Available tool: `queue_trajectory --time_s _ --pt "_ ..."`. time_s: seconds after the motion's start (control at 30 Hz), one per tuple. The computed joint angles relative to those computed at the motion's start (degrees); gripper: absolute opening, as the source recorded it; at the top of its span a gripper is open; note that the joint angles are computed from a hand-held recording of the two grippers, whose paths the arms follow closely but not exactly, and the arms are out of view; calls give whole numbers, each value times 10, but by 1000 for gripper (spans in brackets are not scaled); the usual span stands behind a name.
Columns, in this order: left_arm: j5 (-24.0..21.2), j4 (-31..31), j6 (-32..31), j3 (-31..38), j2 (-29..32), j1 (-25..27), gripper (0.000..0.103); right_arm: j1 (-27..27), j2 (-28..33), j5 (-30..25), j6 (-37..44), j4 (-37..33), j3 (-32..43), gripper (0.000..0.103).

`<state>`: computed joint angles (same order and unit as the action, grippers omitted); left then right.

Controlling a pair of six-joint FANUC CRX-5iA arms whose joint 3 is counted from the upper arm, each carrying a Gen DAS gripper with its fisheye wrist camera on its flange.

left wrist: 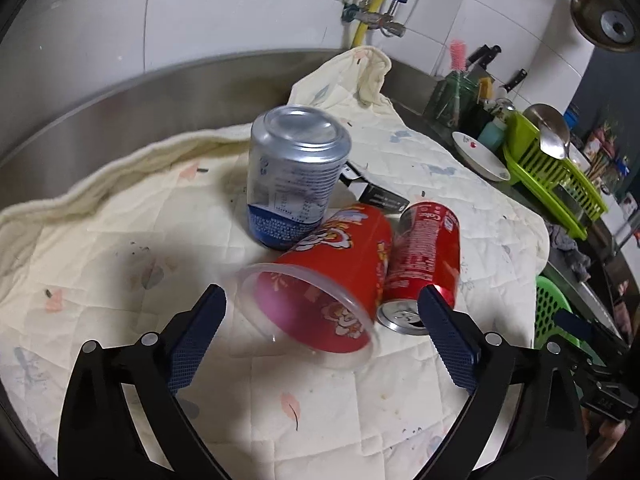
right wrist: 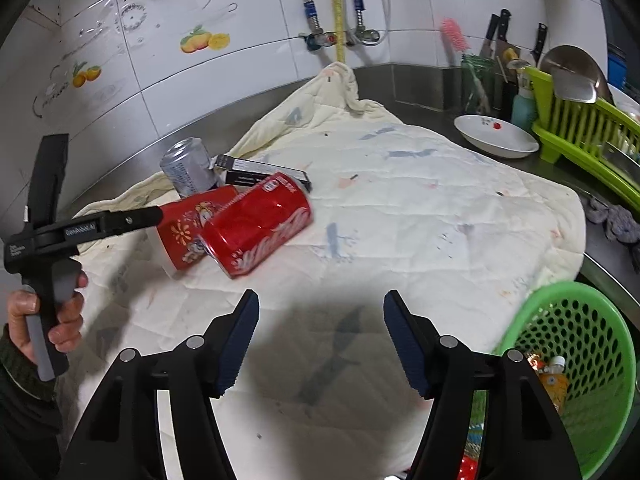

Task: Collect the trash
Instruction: 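Move both tools back to the pile toward the red paper cup and Coca-Cola can, then grasp the red cartoon paper cup with the left tool while the right tool grasps the Coca-Cola can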

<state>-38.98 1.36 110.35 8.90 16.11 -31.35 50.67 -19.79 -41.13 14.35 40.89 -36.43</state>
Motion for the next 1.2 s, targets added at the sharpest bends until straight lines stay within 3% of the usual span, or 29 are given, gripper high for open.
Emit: queue_trajectory --time_s 0.3,0.83,0.93,1.2 --pt "29 70 -84 -19 21 15 98 -19 41 19 33 -37 37 64" --pt "46 121 -154 -32 41 28 98 -37 82 22 82 -86 84 65" --pt "64 132 -171 -46 36 25 91 -42 90 24 96 -108 97 66" --pt "48 35 -87 -35 14 14 90 -71 136 21 150 -217 170 71"
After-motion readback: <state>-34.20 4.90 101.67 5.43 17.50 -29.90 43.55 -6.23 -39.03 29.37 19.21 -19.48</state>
